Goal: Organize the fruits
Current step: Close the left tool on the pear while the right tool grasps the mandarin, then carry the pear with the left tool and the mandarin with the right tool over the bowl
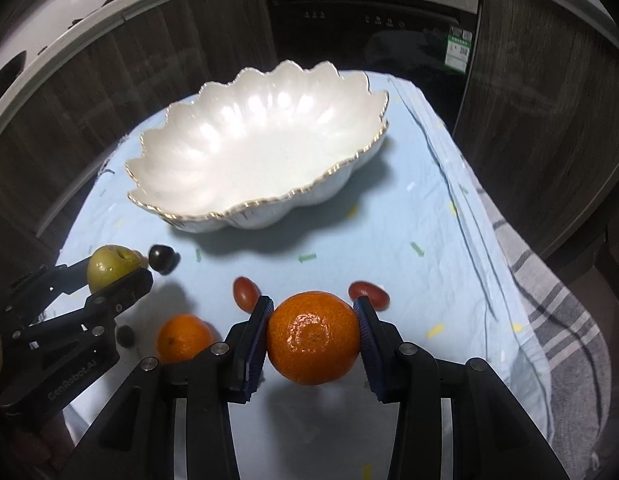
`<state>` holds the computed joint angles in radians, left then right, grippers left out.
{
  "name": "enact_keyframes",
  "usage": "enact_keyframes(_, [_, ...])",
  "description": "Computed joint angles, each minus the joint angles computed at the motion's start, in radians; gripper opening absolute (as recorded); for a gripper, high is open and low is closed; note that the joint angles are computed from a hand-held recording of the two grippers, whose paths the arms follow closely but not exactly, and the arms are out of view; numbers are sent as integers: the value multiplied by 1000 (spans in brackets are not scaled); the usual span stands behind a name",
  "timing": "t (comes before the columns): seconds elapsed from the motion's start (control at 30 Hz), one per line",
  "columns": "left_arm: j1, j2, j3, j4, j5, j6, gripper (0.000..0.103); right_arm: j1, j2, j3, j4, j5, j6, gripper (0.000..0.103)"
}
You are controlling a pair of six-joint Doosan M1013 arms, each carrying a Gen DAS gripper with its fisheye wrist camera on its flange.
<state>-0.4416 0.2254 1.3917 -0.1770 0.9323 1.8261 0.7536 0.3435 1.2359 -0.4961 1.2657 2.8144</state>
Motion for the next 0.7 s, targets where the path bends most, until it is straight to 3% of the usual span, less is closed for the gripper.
enact_keyframes(0.7, [12, 29, -107, -37, -3, -6, 48, -19, 8, -83, -147, 12, -32, 43])
